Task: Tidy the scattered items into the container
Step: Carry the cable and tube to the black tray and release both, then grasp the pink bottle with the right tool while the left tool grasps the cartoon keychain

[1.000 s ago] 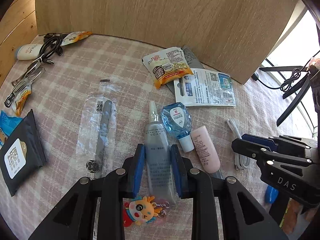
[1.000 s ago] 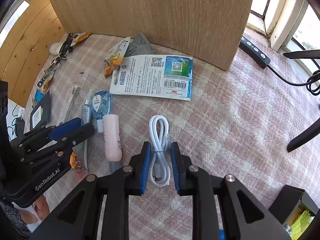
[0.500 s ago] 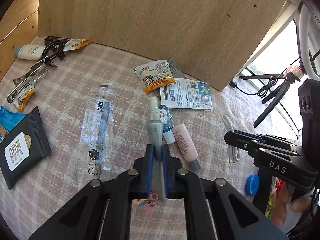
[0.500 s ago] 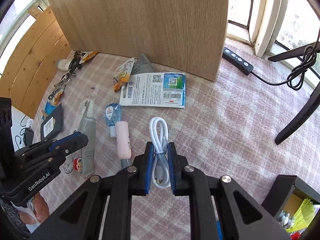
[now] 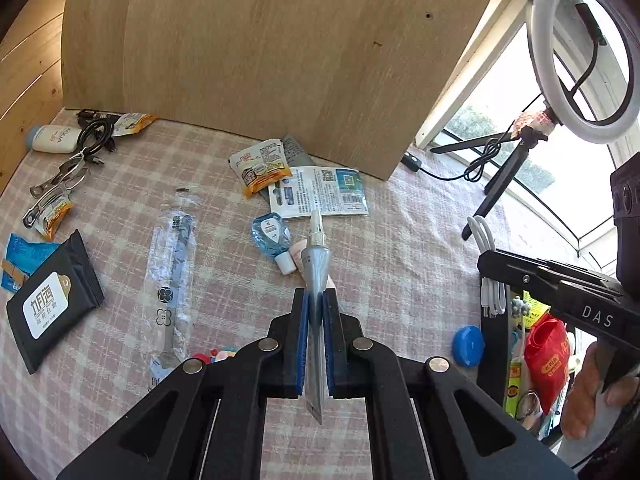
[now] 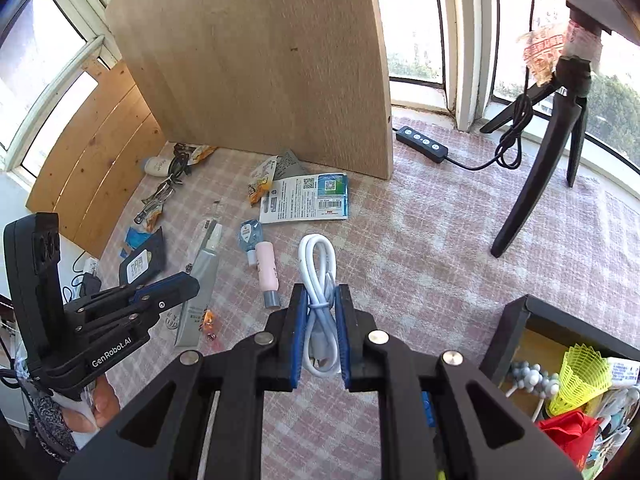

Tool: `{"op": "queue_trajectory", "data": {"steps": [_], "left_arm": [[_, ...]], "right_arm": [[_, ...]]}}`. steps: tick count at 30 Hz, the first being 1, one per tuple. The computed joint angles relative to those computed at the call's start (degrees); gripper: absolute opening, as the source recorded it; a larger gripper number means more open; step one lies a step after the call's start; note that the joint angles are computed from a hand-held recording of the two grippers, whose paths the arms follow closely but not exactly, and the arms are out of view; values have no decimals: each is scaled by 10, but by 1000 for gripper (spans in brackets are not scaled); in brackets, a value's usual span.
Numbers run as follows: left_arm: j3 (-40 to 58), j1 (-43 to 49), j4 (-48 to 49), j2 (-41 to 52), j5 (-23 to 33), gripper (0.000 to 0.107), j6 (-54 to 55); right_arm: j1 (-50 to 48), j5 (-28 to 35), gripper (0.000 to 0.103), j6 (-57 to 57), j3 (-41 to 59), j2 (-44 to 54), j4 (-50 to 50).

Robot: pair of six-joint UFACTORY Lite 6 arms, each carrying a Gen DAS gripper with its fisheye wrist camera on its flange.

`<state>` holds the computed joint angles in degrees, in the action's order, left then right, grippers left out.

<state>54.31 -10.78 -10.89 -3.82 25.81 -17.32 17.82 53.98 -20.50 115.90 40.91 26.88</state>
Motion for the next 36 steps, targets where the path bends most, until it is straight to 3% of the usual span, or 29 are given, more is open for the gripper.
{"op": "queue_trajectory", "data": {"steps": [5,11,17,23,24,25,26,27,36], "left_arm": [[52,-112,14,-18,18,6,-56],[170,-271,18,63,16,6,-102],[351,-404,47,212,46,6,-138],[512,-473,93,334,104,7,-161],[533,-479,101,349,120,17,-166],[544,-484,114,355,133,46,-179],[531,-486,129,346,127,58,-194],[508,-487,146,330,116,61,-207],[315,-428,205,177,94,59,-254]], "right_arm": [[-96,4,14,-48,-133,-143,20],[-256,11,14,-104,-252,-272,7],[-409,27,14,-153,-279,-290,-12],[-495,33,15,-205,-287,-282,5],[-503,37,17,-216,-288,-282,14],[-505,41,27,-211,-285,-280,13],[-507,40,35,-203,-284,-281,15],[-511,39,47,-209,-287,-287,28],[-409,29,49,-179,-308,-311,28]]}}
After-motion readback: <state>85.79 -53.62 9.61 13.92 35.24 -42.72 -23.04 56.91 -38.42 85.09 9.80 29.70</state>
